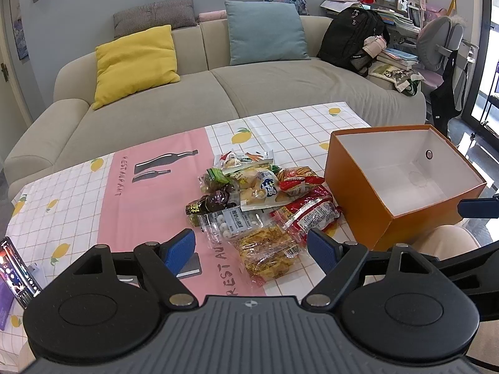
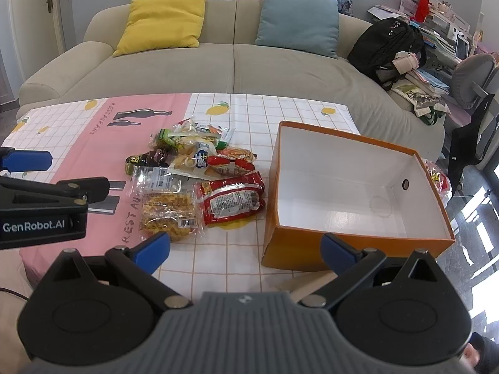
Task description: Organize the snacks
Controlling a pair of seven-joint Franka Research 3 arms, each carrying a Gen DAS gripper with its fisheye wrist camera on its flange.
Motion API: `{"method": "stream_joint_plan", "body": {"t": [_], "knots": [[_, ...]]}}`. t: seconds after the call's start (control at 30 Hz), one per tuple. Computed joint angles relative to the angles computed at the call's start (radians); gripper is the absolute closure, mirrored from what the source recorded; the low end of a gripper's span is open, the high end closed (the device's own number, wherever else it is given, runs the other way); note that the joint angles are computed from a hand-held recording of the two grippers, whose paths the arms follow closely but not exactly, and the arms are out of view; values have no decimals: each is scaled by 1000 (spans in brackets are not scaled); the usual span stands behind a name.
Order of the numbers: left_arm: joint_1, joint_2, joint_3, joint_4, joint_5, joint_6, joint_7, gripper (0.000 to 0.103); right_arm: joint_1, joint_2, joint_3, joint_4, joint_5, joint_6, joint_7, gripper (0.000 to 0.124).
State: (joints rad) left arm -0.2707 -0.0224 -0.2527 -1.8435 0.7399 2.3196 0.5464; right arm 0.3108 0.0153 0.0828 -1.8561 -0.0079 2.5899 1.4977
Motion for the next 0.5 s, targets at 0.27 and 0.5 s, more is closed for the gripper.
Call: {"method": "stream_joint_plan", "body": {"t": [0.27,0.5], "knots": [[6,-11,5,-17,-25,24,16,8,0,2,0,1,30,-1,-22,24],[43,-50,27,-97,-150,145,23,17,-3,3,4,-28,272,52,-180,24]]}}
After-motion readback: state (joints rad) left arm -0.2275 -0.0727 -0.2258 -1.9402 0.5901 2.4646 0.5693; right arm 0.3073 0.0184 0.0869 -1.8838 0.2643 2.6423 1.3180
